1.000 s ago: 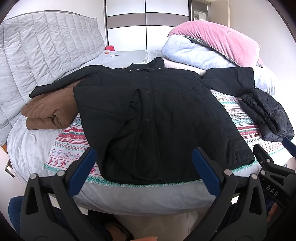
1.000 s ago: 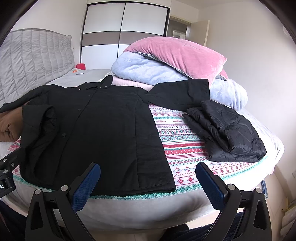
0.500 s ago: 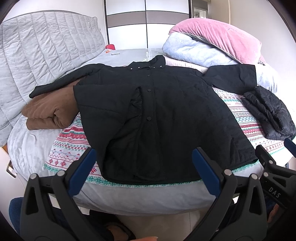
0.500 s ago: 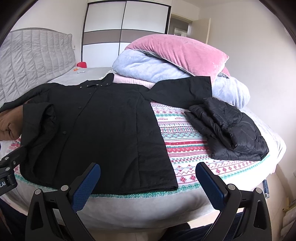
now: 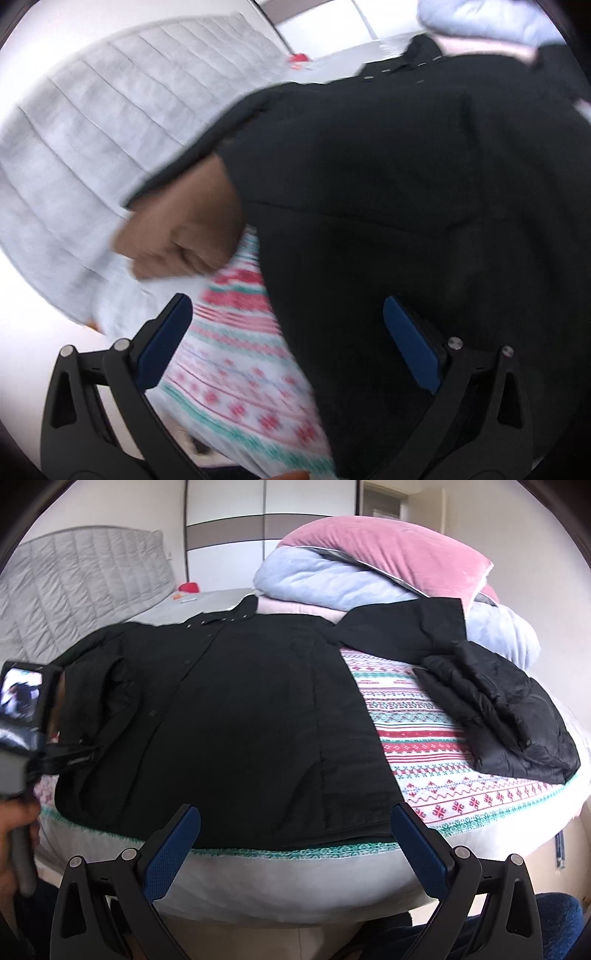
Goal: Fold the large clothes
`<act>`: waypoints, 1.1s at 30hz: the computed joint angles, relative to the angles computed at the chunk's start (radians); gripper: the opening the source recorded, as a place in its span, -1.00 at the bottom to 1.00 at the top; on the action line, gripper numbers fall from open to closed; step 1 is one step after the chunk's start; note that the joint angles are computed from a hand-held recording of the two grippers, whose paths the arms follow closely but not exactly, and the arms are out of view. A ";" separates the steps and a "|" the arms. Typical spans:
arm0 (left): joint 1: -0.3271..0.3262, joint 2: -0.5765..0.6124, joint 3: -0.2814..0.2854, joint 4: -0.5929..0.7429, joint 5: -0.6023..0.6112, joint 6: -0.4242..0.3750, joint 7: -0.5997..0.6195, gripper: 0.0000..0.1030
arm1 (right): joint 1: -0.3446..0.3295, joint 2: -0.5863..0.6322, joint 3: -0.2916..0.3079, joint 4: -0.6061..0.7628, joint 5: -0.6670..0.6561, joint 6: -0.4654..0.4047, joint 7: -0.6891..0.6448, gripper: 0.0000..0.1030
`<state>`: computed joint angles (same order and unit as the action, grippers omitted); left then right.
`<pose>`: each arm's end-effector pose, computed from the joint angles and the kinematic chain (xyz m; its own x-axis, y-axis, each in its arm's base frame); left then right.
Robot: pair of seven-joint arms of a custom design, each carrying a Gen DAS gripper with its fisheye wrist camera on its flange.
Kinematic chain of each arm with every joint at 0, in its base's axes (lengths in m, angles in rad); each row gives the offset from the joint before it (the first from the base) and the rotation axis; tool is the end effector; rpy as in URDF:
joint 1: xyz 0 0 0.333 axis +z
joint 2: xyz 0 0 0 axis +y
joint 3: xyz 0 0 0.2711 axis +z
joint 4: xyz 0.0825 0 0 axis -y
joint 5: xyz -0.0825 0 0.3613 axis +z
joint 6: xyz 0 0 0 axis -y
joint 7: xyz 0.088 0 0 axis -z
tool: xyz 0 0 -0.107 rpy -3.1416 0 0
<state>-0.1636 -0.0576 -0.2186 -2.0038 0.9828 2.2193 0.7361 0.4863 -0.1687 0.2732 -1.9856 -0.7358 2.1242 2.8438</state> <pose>0.5217 -0.1827 0.4863 0.1285 -0.8474 -0.5152 -0.7738 0.2392 -0.5865 0.3975 0.3462 0.5399 -0.2259 -0.9724 0.0581 -0.7070 0.1227 -0.6965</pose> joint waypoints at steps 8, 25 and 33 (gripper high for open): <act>0.176 -0.221 0.105 -0.144 -0.088 0.079 -0.227 1.00 | -0.015 -0.051 -0.011 -0.051 0.016 0.012 0.006 1.00; 0.059 0.083 0.045 0.116 -0.329 0.266 0.210 1.00 | 0.006 0.046 -0.014 0.023 0.025 0.034 -0.035 1.00; 0.040 0.243 0.134 0.321 -0.238 0.135 0.130 1.00 | 0.000 0.018 -0.023 -0.009 0.019 0.028 -0.026 1.00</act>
